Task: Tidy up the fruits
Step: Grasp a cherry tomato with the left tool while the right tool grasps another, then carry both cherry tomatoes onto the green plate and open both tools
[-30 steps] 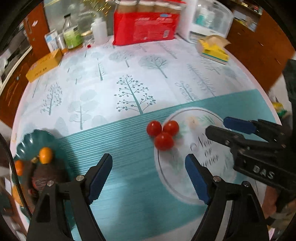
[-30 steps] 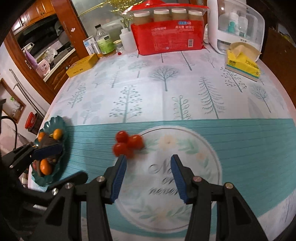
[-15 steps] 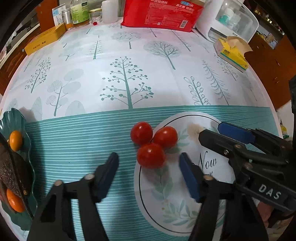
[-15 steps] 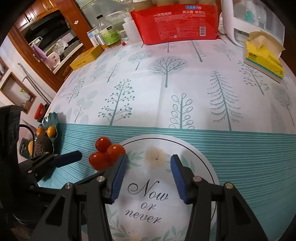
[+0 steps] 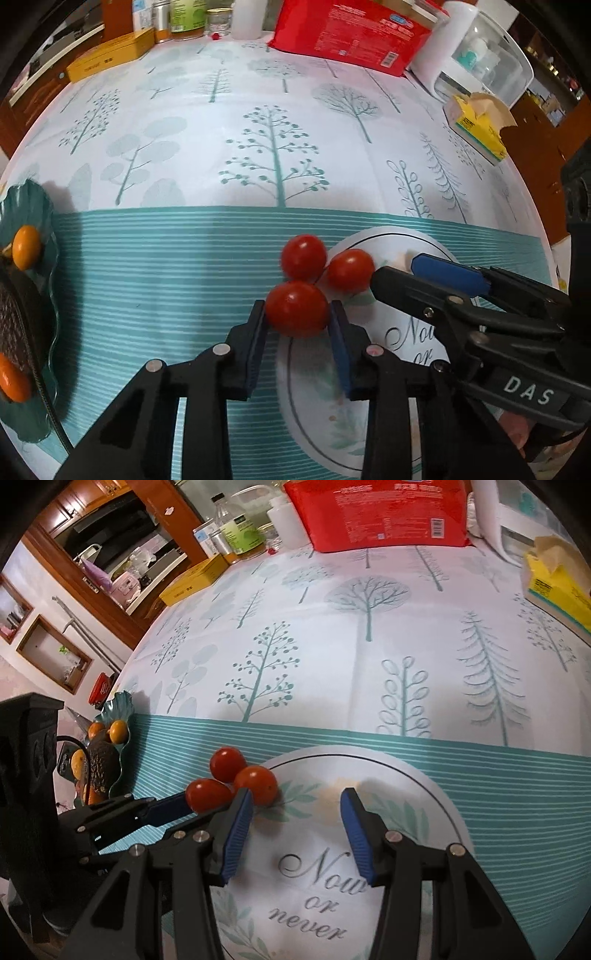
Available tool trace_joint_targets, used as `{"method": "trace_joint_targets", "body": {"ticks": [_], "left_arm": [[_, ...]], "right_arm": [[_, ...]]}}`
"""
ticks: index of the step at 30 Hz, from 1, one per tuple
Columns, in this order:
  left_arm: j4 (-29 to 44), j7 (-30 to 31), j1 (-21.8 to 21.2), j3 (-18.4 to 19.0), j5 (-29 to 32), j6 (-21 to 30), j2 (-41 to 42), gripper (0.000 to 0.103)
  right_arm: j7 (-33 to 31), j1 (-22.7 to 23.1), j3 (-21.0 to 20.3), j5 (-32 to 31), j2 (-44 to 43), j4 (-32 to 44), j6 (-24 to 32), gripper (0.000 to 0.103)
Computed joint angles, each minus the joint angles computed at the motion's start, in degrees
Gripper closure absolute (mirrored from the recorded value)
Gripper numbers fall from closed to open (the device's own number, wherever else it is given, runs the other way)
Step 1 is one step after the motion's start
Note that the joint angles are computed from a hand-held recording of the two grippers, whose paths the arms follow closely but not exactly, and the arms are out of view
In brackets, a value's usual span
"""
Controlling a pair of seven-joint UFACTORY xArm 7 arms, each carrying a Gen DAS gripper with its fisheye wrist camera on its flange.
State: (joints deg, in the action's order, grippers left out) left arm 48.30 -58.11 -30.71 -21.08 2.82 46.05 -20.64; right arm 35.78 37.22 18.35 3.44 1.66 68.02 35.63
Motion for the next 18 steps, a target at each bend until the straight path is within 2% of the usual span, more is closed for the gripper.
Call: {"method": "trace_joint_targets", "body": {"ticks": [7,13,14,17,18], "left_arm": [[-3.4,-1.6,0.3,0.2,-1.1,3.2,-5.7,0.071],[-5.1,-1.6,0.6,-0.2,-1.7,6.2,-9.5,0.071],[-5.2,-1.5,0.7,-0.2,-1.7,6.5,-9.9,0.071],[-5.1,-0.6,0.6,-0.5,-1.6,8.3,-11.3,0.071],[-4.9,-0.3,0.6,-0.8,-1.4,9.0,-11.5,0.071]], "right_arm": [[-0.6,1.0,0.3,-0.2,3.2,3.0,0.4,0.053],[2.1,2.7,-0.2,-4.2,6.0,6.1,1.4,0.053],[3.1,3.1,-0.4,-5.7,6.4,6.7,1.8,0.055],[5.8,4.7,-0.9,-10.5,7.8,8.9,4.2,0.073],[6.7,5.3,-1.0,-12.1,8.1,9.5,5.1,0.073]]}}
